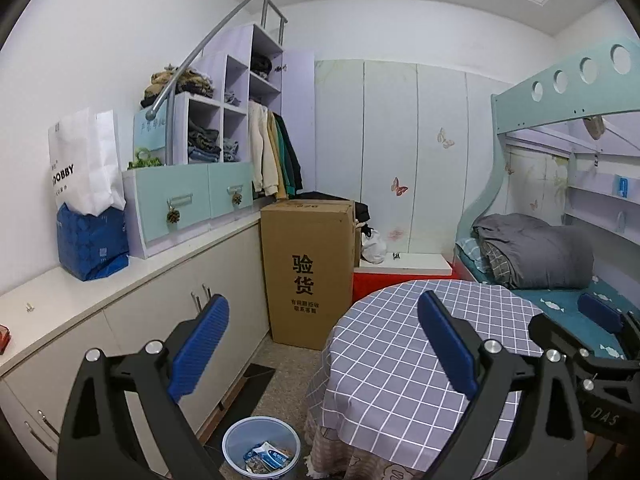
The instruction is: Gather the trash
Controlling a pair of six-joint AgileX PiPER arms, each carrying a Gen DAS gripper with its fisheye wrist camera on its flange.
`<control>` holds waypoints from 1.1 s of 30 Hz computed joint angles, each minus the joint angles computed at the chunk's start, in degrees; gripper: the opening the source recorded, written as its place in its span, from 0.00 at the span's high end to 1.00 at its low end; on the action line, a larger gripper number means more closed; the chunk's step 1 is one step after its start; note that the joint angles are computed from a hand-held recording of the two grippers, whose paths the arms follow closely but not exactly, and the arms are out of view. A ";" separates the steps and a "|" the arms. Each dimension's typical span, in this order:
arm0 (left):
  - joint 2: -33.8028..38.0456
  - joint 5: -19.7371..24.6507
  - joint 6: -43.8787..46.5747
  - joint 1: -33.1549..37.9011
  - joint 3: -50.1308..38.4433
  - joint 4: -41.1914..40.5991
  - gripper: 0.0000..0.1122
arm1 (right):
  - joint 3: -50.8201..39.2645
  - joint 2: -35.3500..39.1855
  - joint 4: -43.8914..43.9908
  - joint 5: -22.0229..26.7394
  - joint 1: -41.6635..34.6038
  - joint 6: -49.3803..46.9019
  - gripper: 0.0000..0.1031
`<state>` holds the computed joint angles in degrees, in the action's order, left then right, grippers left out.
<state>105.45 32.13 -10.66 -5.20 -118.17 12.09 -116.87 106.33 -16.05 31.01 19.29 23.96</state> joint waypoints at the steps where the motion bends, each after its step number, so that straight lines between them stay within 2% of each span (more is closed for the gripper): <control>1: -0.31 -0.04 0.15 -0.48 0.49 0.23 0.17 | 1.58 -0.93 0.01 -0.81 -0.12 0.13 0.07; 7: -1.06 -1.37 -1.54 -2.22 2.96 3.41 0.17 | 6.54 -3.42 -4.06 -3.02 -0.06 4.39 0.07; 10: -0.44 -0.77 -0.09 -2.24 2.28 1.77 0.17 | 7.90 -3.95 -3.28 -3.59 -0.57 4.33 0.07; 33: 0.03 -0.71 0.64 -2.11 3.11 1.28 0.17 | 7.02 -2.78 -1.63 -2.71 -0.74 3.80 0.07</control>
<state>105.48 31.42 -10.02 -7.31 -115.06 13.37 -109.84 103.55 -17.68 28.30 18.55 27.77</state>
